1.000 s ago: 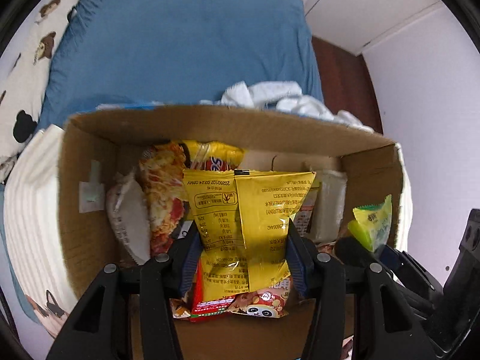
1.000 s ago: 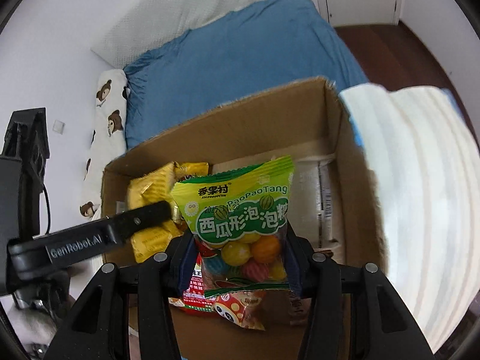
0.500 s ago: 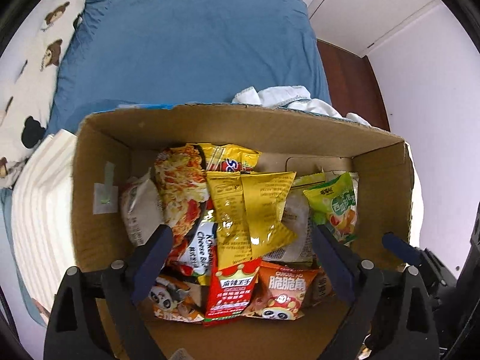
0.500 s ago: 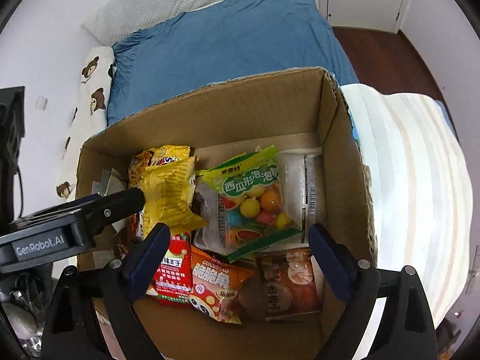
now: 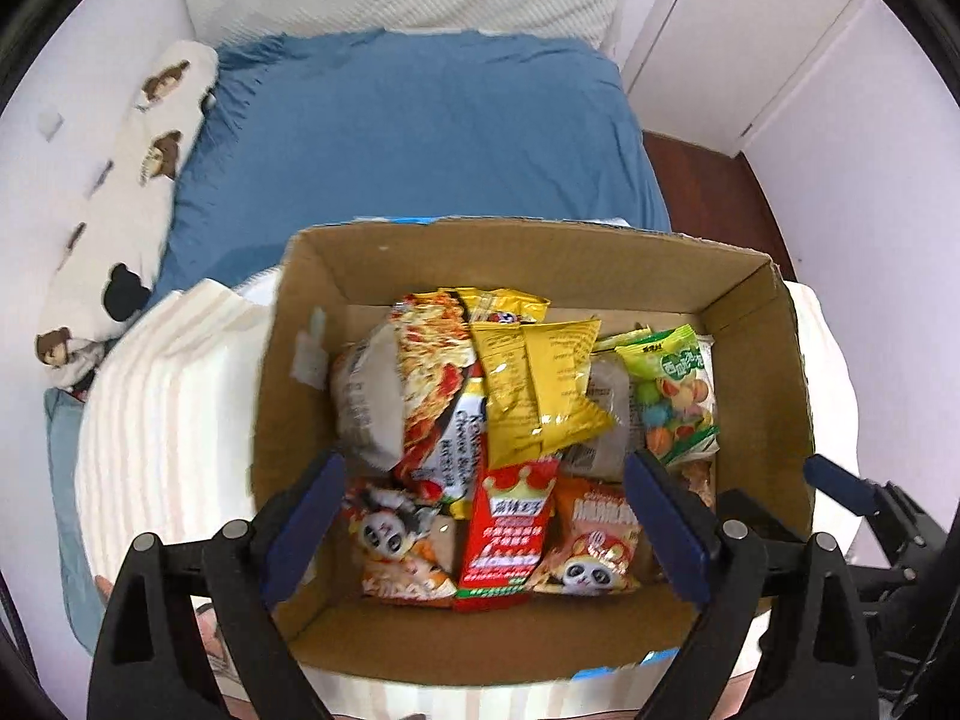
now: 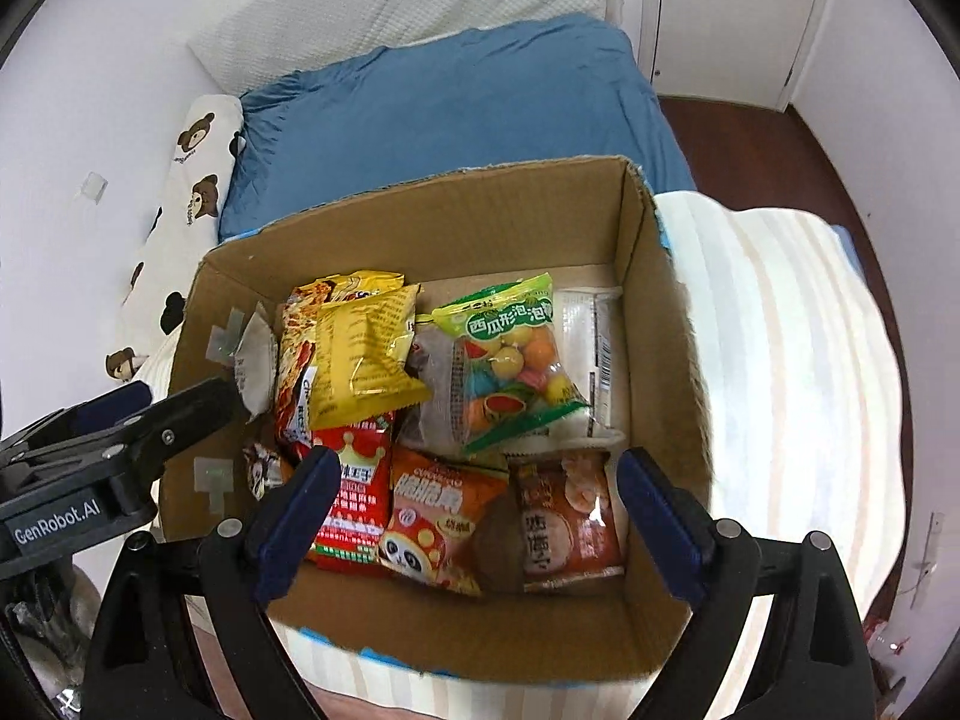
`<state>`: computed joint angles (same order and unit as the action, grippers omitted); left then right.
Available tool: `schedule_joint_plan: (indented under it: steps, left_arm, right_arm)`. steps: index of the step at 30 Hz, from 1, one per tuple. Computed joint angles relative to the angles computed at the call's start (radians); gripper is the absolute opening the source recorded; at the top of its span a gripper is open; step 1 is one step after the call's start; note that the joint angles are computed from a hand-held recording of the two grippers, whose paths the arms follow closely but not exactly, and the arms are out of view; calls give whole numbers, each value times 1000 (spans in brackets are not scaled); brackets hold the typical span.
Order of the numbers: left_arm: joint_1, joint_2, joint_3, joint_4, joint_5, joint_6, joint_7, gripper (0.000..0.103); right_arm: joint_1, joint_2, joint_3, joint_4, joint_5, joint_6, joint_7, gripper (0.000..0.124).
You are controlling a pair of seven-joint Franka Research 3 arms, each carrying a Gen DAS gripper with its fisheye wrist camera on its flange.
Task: Organize snacks
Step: 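Withdraw both tools from the box toward the last two snacks, then grasp the yellow egg-yolk snack with left tool while right tool grasps the red candy packet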
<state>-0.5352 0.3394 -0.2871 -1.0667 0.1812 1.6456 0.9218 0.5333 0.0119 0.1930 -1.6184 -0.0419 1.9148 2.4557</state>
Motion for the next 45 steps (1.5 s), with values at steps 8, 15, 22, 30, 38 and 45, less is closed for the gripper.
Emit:
schedule_joint_plan:
  steps: [8,15,22,30,38,45]
  left_arm:
    - [10,-239,-26,-278,77,122,-62,94]
    - [26,-422,-69,-473,116,191,-127,94]
    - [41,-572,-99,-615,102,230,-181,94]
    - [13,-724,-143,-787,66,175,-183,94]
    - [-63,-820,-131,-1036,-118,112,-222,94]
    - [-98,-878,-116,-1192,-211,128,-290,94]
  right_arm:
    - [27,-94,50,-42,-94,-10,67,95]
    - [49,-166,111,-74,-188,-26,139,95]
    - [52,-257,161,-120,-197,-25,195,95]
    - [83,-454,174,-394,71,98,232,96]
    - [190,-489,200,-660,384,286,165,76]
    - [230,-369,209,-692,426,380,132,76]
